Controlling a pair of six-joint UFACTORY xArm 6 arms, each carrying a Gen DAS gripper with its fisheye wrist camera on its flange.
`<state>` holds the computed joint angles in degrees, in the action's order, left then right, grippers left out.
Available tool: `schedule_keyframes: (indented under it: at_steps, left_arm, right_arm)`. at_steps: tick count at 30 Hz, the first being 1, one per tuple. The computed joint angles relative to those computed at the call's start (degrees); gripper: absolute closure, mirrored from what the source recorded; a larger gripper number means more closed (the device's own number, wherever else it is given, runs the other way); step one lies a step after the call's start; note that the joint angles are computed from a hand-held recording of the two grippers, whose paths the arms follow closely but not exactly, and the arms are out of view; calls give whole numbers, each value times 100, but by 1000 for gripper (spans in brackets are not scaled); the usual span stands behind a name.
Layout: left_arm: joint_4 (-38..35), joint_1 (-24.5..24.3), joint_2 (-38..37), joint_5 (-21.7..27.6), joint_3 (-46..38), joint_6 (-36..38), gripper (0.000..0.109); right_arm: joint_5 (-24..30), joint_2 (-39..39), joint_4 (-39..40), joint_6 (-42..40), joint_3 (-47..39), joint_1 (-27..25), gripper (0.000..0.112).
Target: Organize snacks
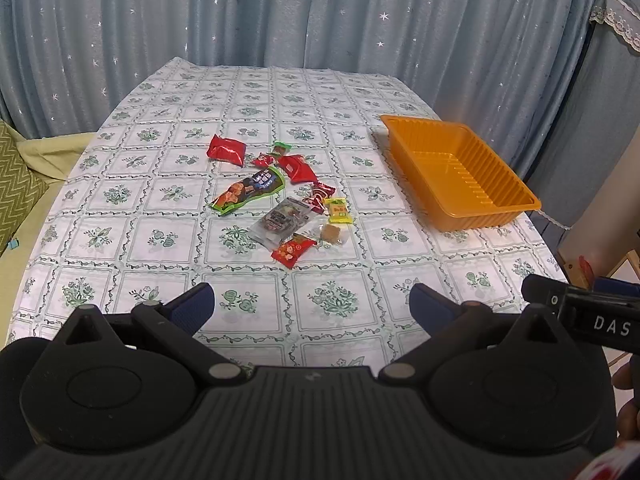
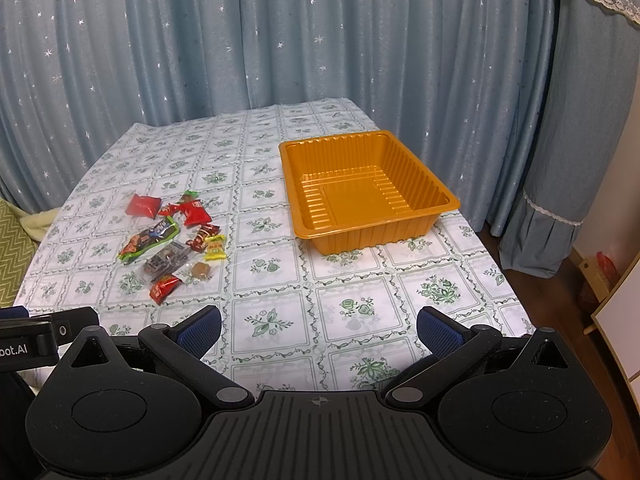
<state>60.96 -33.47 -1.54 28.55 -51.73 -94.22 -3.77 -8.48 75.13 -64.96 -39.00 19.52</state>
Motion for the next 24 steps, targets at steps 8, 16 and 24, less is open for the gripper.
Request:
schedule_keyframes:
  at_steps: [8,16,24]
  left_arm:
    - [-28,-12,13,4,-24,13,6]
    - [-31,13,2,-41,1,-6,6]
    - [57,314,-28,-438,200,-94,6]
  right_arm:
    - [2,-9,-17,17,11,-2,9]
    - [22,11,175,-172,-33,-10,9]
    - [87,265,1675,-1626,-437,8,9]
